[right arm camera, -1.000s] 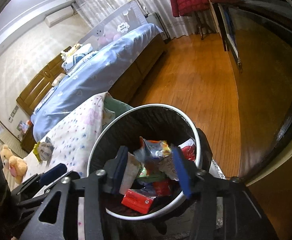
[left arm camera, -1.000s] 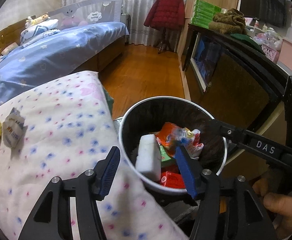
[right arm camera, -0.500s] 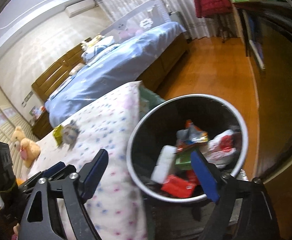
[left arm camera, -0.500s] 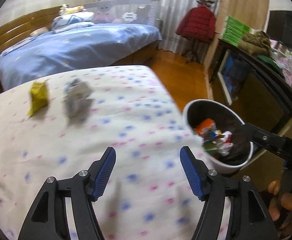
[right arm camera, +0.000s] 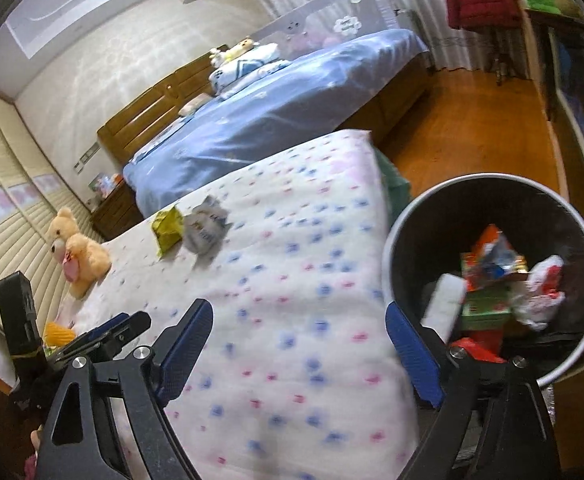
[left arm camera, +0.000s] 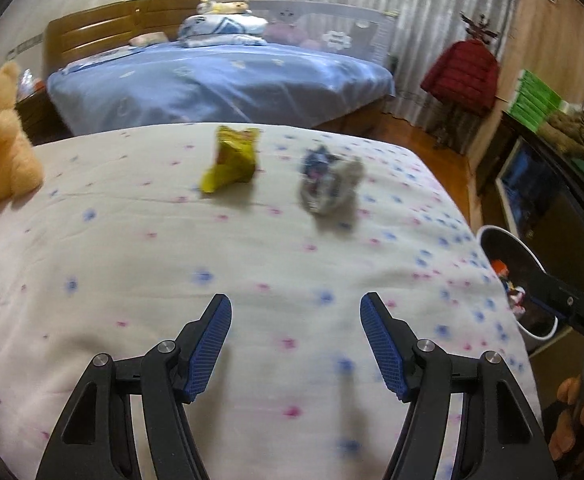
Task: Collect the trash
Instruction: 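Move the left tool to the yellow snack bag while the right tool approaches the silver-blue wrapper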
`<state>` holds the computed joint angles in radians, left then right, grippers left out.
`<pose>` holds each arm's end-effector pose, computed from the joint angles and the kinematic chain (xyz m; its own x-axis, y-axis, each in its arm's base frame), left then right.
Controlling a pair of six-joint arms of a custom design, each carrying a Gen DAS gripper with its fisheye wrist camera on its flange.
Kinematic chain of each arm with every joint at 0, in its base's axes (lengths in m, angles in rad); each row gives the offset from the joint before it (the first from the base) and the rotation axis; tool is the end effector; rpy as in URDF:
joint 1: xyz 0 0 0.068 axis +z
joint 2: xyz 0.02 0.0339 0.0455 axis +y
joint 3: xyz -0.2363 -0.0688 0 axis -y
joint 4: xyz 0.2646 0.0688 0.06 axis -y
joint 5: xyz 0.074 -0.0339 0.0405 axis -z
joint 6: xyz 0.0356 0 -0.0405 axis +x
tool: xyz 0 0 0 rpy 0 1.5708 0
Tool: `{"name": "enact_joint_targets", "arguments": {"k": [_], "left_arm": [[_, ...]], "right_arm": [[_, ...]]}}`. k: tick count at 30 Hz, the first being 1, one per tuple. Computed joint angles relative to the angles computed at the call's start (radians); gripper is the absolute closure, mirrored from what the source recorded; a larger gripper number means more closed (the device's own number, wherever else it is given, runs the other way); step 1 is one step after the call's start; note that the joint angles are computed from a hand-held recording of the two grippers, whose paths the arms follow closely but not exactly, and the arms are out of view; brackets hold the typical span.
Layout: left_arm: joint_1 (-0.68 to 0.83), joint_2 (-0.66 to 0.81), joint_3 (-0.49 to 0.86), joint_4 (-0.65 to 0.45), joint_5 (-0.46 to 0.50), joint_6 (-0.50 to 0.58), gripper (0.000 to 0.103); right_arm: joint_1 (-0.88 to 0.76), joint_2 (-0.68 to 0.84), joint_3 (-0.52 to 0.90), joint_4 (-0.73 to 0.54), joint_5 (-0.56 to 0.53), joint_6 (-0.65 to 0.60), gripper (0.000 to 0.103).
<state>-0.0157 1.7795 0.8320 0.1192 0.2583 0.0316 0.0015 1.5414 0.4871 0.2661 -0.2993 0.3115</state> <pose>0.3452 -0.0145 0.0850 -0.7304 0.0420 -0.6817 0.2110 0.9631 -0.1667 0.2720 0.0109 0.0727 -0.7391 0.2918 -0.6071 0.0181 0.9096 0.4151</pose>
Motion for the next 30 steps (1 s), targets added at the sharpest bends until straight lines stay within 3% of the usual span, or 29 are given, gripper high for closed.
{"name": "enact_joint_targets", "arguments": {"k": [13, 30], "left_arm": [[0.097, 0.153, 0.189, -0.061, 0.009, 0.052, 0.036], [0.06, 0.514, 0.669, -0.176, -0.052, 0.068, 0.037]], "right_arm": [[0.152, 0.182, 0.158, 0.026, 0.045, 0.05, 0.013], [0.211, 0.518, 0.54, -0.022, 0.007, 0.09, 0.014]]}}
